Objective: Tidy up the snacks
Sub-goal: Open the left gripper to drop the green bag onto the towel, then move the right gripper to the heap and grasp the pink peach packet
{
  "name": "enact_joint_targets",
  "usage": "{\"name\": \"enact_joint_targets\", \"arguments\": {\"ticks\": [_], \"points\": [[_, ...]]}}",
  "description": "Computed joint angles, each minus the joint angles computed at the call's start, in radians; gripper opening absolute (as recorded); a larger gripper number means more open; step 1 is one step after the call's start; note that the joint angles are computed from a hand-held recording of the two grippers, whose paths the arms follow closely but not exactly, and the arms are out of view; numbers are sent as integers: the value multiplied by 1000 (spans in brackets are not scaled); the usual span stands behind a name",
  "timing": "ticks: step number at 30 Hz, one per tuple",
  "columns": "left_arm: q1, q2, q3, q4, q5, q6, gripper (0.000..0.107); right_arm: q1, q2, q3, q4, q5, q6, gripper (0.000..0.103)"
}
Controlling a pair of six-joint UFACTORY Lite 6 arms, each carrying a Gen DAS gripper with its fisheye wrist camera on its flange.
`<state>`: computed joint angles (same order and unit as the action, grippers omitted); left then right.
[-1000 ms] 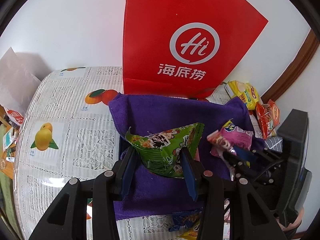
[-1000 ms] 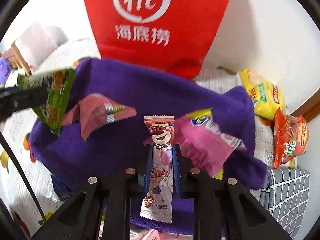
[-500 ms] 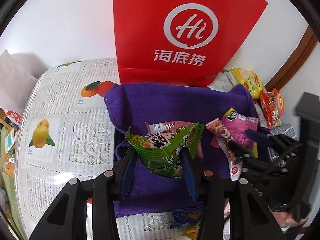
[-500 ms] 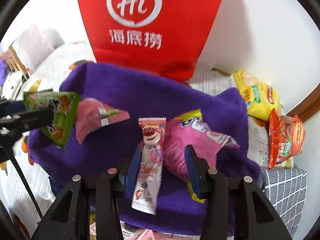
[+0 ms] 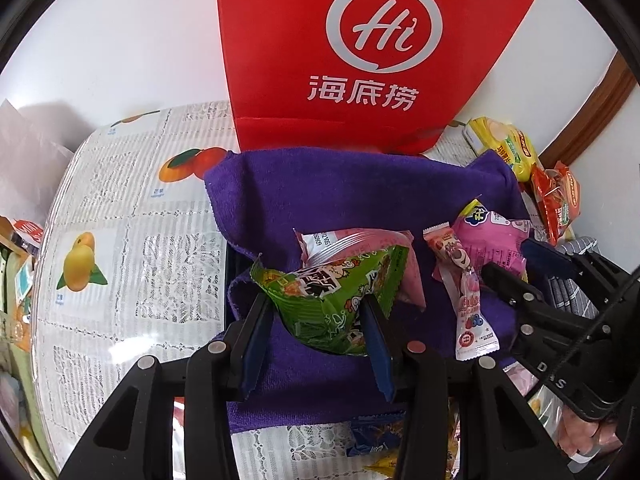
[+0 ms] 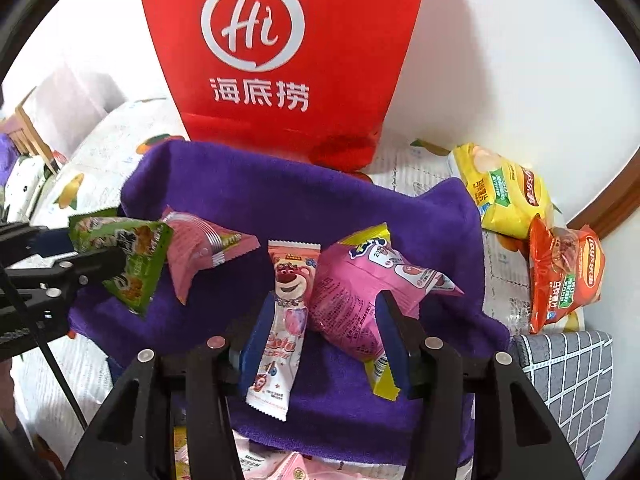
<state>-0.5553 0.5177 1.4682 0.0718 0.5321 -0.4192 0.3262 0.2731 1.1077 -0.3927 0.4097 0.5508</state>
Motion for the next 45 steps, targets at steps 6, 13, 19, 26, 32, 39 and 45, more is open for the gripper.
{"name": "enact_joint_targets", "arguments": {"ticks": [6,13,19,26,32,39,45], "points": [[-7,0,7,47,12,-33,48,2,-49,-16,84,-1,-65,52],[-7,-9,7,59,21,-35,51,15,-62,-18,69,12,-47,52],[4,-47,-19,80,5,-51,58,18,-71,-19,87,17,-57,52],[14,-87,-45,39,-18,-13,58,36,-106,-29,98,23,-55,52],[35,-129,-75,-2,-40,12,58,57,-157,-45,80,27,-12,52],[24,-167,-97,-16,-46,24,58,87,-326,-221,59,10,61,52],[-1,-196,-107,-20,-40,32,58,69,-543,-483,-45,14,181,52]]}}
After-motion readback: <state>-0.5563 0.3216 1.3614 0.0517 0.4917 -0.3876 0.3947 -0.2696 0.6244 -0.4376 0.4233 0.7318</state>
